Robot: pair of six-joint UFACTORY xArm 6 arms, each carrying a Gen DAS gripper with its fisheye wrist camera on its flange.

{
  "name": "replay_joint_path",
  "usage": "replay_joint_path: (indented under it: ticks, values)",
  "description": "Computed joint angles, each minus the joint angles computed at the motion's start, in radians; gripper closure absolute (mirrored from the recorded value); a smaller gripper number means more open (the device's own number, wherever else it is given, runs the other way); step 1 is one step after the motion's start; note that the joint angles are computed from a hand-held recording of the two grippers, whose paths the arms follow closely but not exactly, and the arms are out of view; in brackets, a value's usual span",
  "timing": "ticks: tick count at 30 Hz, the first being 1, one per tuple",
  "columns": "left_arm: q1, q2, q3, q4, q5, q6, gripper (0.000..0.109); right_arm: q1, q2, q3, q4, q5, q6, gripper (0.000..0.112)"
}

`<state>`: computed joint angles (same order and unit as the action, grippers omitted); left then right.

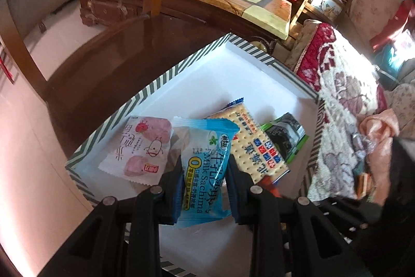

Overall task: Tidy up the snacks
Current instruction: 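Open both tools to drop the blue and red packets into the tray, then move both tools back over the remaining snacks on the blanket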

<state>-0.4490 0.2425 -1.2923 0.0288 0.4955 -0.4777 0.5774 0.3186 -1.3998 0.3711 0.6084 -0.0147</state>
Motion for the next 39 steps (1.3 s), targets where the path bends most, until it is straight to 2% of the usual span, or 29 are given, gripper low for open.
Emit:
replay_joint_path:
  ticks: [6,12,17,23,28,33,35,39]
  values:
    - [0.024,-0.01,-0.017,-0.257,0.012,0.224,0.078,0.017,0.034,-0.039,0.016,0.027,-0.025,0.079]
    - [0.023,-0.018,-0.033,-0.361,0.028,0.323,0.078,0.017,-0.003,0.006,0.143,-0.013,-0.082,0.079]
    - [0.0,-0.014,-0.039,-0.3,0.027,0.284,0.077,0.013,-0.082,0.08,0.139,-0.07,-0.08,0.079]
    - [-0.047,-0.014,-0.024,-0.162,-0.011,0.162,0.075,-0.022,-0.196,0.214,0.154,-0.11,-0.072,0.079]
    - [-0.102,-0.01,-0.017,-0.019,-0.033,0.059,0.056,-0.062,-0.329,0.379,0.145,-0.162,-0.045,0.079]
    - [-0.157,0.017,-0.052,0.001,-0.024,0.072,0.056,-0.114,-0.454,0.523,0.079,-0.182,0.031,0.079]
    - [-0.18,0.032,-0.074,-0.009,-0.012,0.086,0.052,-0.14,-0.501,0.575,0.071,-0.182,0.048,0.079]
    - [-0.22,0.059,-0.112,0.044,0.004,0.067,0.034,-0.194,-0.607,0.688,0.054,-0.189,0.083,0.079]
